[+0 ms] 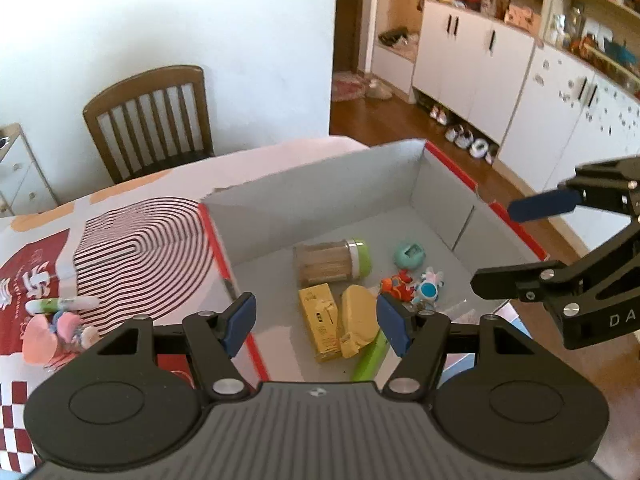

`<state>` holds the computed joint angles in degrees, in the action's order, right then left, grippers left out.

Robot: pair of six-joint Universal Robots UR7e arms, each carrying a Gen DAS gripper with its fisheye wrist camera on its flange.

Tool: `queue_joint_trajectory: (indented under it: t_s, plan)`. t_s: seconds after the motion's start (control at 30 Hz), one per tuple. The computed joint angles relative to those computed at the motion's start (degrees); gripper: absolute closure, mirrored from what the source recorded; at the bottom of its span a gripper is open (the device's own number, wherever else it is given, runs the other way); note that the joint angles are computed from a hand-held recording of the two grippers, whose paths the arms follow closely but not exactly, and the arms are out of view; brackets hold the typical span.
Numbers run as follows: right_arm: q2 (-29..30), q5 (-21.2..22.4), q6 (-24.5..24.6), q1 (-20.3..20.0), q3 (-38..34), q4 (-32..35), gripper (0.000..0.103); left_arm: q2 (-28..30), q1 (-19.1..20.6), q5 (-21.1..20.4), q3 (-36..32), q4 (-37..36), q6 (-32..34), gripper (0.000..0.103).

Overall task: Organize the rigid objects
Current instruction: 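Withdraw both tools from the box toward the table, then grasp the pink heart-shaped bowl with the left tool while the right tool grasps the pink binder clip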

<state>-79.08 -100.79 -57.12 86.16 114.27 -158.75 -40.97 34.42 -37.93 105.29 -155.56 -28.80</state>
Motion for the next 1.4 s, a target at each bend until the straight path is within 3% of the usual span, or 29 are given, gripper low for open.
queue_joint_trajectory:
  t_s: [0.17,0.27,0.53,0.73,0.93,1.0,1.13,1.4]
  plan:
    - [-1.78,0.61,1.35,0.77,2.56,-1.49,0.021,-2.82,-1.53,1.82,3.69,-2.39,-0.77,0.037]
    - [-2.4,0.65,2.43,1.6,3.93,-2.45,0.018,-4.47,-2.2,2.82,6.0,-4.69,-1.04,0.029]
    - [-2.51,-0.55,5.51,5.05,7.49,-5.78,0.015,-9.26,-3.32,4.01,11.71,-9.35,0.07,0.028]
    - [-1.25,-1.56,8.46,8.25,9.89,-9.36,0.006,-14.62,-3.99,4.82,16.75,-8.83,-0.56,0.028]
    - [1.59,-2.86,11.48,11.55,11.64,-13.67,0.004,-21.03,-4.22,5.87,22.57,-8.19,-1.98,0.028]
    - [2.94,-3.19,12.2,12.61,12.21,-15.63,0.003,-23.81,-4.19,6.24,24.9,-7.71,-2.74,0.022]
    - [5.73,-3.73,13.63,14.55,12.79,-18.69,0.003,-28.75,-3.84,7.22,28.66,-7.12,-3.63,0.021]
    - [11.19,-4.45,15.78,17.7,11.94,-20.66,0.002,-36.4,-1.42,7.07,33.69,-7.63,-3.54,0.018]
